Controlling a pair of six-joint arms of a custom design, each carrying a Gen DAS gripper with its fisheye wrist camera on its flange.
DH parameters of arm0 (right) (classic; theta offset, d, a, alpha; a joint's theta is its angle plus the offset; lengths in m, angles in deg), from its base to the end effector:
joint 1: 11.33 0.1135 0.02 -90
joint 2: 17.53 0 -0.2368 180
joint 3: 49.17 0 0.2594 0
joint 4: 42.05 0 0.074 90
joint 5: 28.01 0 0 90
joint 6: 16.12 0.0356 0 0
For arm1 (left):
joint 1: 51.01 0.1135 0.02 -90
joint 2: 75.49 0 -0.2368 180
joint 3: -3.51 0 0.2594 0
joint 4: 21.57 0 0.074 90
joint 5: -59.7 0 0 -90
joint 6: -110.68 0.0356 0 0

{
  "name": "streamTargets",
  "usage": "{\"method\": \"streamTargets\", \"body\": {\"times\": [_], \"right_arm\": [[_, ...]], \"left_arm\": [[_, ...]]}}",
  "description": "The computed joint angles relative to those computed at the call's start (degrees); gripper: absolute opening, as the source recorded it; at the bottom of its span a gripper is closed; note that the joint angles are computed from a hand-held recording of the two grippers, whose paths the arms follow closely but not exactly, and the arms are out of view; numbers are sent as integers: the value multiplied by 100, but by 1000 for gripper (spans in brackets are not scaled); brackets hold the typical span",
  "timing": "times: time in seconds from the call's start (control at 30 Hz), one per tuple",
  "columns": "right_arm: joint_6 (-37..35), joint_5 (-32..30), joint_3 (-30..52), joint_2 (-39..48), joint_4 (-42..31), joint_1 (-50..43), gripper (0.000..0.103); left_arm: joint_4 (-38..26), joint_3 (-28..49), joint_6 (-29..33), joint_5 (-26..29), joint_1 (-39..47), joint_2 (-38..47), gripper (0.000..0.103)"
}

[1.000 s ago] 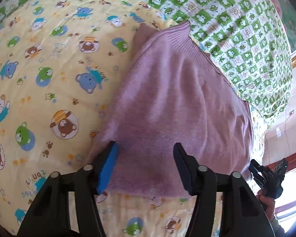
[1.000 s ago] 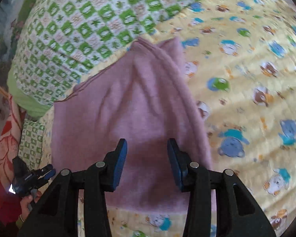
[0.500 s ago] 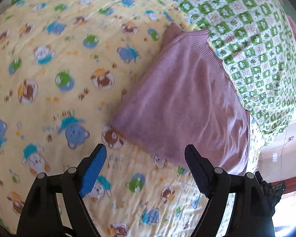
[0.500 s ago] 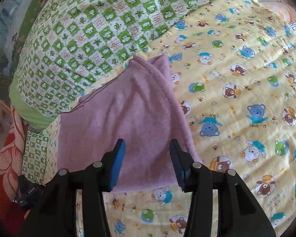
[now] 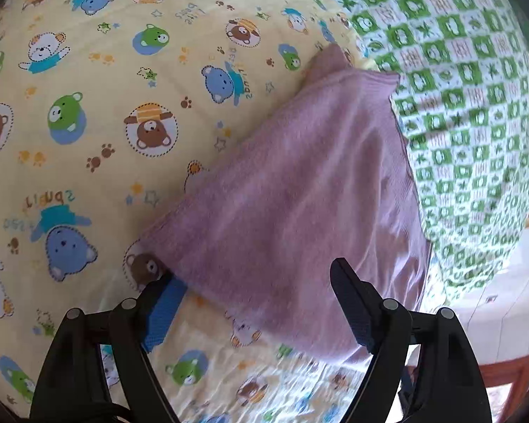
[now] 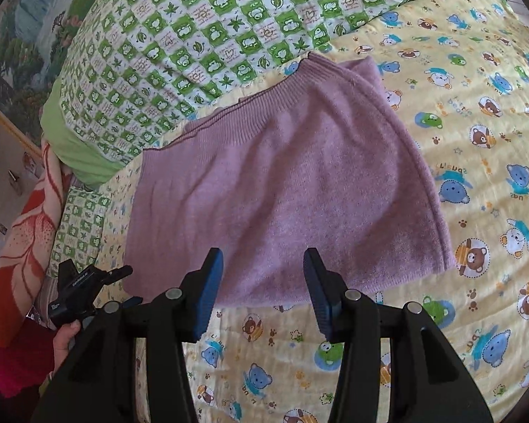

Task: Fold small clothes
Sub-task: 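Grasp the folded sweater edge with the left gripper and lift it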

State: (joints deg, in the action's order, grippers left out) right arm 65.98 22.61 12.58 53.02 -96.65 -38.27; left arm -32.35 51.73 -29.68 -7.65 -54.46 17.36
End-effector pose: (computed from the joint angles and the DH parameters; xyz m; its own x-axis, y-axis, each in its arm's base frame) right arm 0.2268 -0.0899 0.2063 -0.8029 0.2889 -0.5215 -0.0135 0.8657 0.5004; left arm 0.2757 -0.0304 0.0798 -0.7351 -0.6677 -0.1180 -0.4581 0.6174 -0.6394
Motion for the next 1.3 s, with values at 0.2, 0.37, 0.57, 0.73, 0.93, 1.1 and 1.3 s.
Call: {"method": "streamTargets", "body": {"times": [0.2, 0.37, 0.57, 0.73, 0.93, 1.1, 1.3], "right_arm": [[-68, 49, 80, 252, 43, 24, 49], [96, 205, 279, 786, 461, 120, 49], [349, 427, 640, 1521, 651, 103, 49], [202, 302, 700, 1485, 501, 22, 49], [206, 109, 867, 1395, 358, -182, 49], [236, -95, 1174, 1473, 271, -265, 49], [192, -349, 1990, 2157, 82, -131, 49]], "left_arm": [[431, -8, -310, -102, -17, 166, 83], [635, -36, -372, -368, -135, 174, 80], [601, 188, 24, -406, -164, 310, 17], [324, 417, 545, -773, -604, -190, 11], [-30, 1197, 1453, -760, -1544, -384, 10], [-223, 2137, 2064, -609, -2497, 342, 10], [-537, 3020, 2413, -407, -3046, 1628, 10]]}}
